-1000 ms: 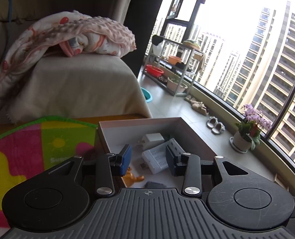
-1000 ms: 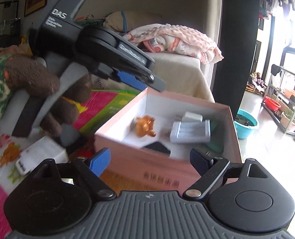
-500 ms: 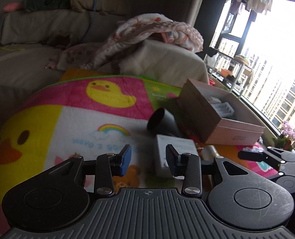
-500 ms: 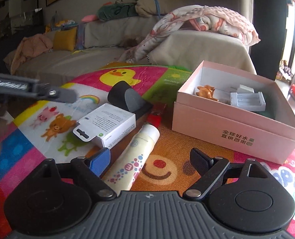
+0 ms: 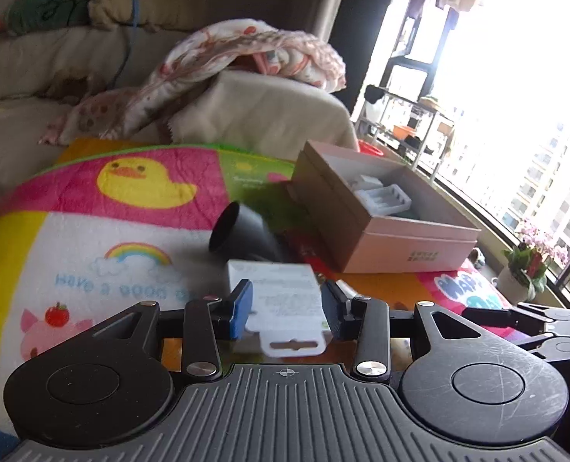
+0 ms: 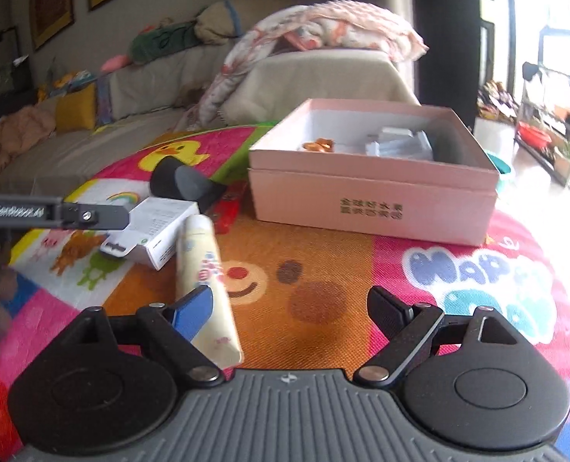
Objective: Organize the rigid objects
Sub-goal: 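Move the left gripper to the black cone nozzle beside the white package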
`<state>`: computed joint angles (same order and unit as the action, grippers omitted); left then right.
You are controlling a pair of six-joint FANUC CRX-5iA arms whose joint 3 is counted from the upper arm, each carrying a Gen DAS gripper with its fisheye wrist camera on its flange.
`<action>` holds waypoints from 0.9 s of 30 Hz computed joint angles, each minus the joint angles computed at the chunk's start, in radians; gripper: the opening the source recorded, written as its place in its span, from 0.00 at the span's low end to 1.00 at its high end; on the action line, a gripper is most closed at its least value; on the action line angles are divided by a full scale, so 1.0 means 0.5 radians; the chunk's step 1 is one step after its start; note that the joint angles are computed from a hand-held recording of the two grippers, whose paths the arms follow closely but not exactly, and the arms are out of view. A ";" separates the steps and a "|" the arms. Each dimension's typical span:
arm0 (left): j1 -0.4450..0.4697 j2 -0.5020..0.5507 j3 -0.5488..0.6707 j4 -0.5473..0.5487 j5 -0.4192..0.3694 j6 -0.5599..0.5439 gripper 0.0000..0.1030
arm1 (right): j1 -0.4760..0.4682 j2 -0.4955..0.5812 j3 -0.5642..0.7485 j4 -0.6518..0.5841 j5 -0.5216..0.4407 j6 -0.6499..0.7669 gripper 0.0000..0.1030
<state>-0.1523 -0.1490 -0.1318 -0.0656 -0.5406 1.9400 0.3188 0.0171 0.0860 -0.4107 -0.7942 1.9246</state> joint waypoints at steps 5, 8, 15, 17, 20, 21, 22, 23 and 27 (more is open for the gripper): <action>0.034 0.168 0.047 0.544 0.096 -0.489 0.42 | -0.025 0.008 0.006 -0.024 0.013 -0.060 0.85; 0.001 0.396 0.372 0.281 -0.189 -0.224 0.37 | -0.018 -0.015 -0.028 -0.006 0.059 -0.083 0.85; -0.027 0.726 0.815 0.057 -0.567 -0.090 0.35 | -0.038 -0.011 -0.016 -0.055 0.047 -0.058 0.85; -0.041 0.729 0.814 0.016 -0.552 -0.097 0.33 | -0.046 -0.003 -0.004 -0.067 0.029 -0.063 0.85; -0.013 0.662 0.687 0.143 -0.461 -0.214 0.24 | -0.057 0.002 0.003 -0.082 0.023 -0.079 0.85; 0.007 0.623 0.605 0.249 -0.407 -0.290 0.23 | -0.060 0.004 0.006 -0.088 0.021 -0.082 0.85; 0.019 0.578 0.523 0.348 -0.362 -0.369 0.20 | -0.063 0.006 0.008 -0.090 0.019 -0.087 0.85; 0.027 0.537 0.453 0.422 -0.327 -0.440 0.19 | -0.065 0.008 0.009 -0.090 0.019 -0.095 0.85; 0.016 0.350 0.188 0.633 -0.225 -0.685 0.17 | -0.063 0.014 0.009 -0.067 0.028 -0.146 0.85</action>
